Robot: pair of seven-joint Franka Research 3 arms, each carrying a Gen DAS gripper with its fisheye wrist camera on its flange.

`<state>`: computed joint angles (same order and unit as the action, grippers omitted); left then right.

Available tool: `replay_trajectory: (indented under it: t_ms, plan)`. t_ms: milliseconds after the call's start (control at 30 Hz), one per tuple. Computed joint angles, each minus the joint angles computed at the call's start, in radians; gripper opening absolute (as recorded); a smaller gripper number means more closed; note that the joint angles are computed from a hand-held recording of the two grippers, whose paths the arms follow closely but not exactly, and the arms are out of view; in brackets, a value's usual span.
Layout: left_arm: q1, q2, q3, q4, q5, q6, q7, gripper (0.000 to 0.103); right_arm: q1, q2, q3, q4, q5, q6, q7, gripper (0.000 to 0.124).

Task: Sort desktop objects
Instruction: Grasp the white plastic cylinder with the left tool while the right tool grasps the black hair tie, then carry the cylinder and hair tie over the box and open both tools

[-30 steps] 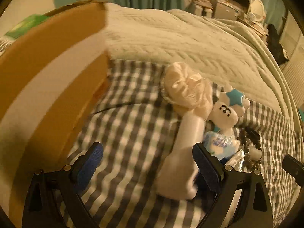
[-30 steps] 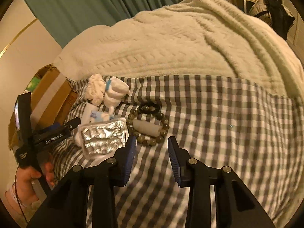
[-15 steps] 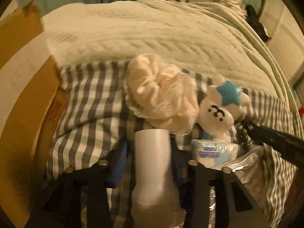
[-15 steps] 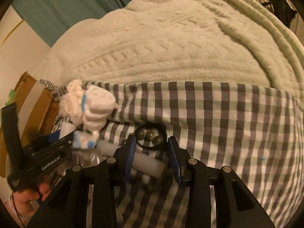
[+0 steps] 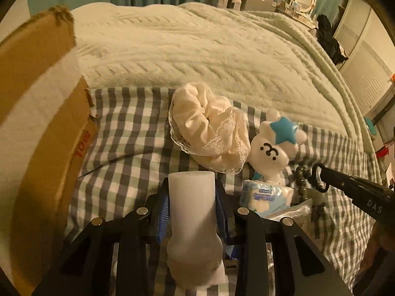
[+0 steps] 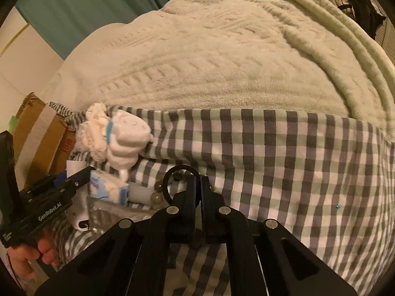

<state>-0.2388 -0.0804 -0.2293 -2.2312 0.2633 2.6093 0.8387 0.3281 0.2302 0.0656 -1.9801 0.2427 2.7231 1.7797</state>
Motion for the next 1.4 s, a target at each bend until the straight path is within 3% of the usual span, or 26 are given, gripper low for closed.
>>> replay_trajectory:
  t_ms: [300, 567, 733, 1033, 1300, 1367, 1400]
  plan:
    - [0.004, -0.140, 0.002, -0.053, 0.024, 0.005, -0.010, 0.032, 0.023, -0.131, 0.019, -0.065, -0.030, 0.014, 0.024, 0.003]
    - [0.007, -0.344, 0.038, -0.125, -0.032, 0.061, 0.000, 0.032, 0.076, -0.175, 0.064, -0.013, -0.038, 0.066, 0.031, 0.003]
    - [0.040, -0.474, 0.048, -0.161, -0.039, 0.031, -0.015, 0.032, 0.121, -0.176, 0.095, 0.044, -0.024, 0.082, 0.031, 0.003]
    - [0.165, -0.667, 0.068, -0.233, 0.037, -0.106, -0.044, 0.032, 0.242, -0.037, 0.135, 0.249, -0.048, 0.053, 0.004, 0.003]
    - [0.216, -0.729, 0.119, -0.316, 0.051, -0.169, -0.026, 0.033, 0.301, 0.091, 0.141, 0.387, -0.027, 0.007, -0.044, 0.004]
    - [0.227, -0.723, 0.115, -0.319, 0.046, -0.159, -0.040, 0.036, 0.306, 0.120, 0.143, 0.419, -0.017, -0.001, -0.062, 0.008]
    - [0.232, -0.716, 0.113, -0.319, 0.044, -0.155, -0.047, 0.048, 0.308, 0.133, 0.139, 0.439, -0.019, -0.014, -0.069, 0.013]
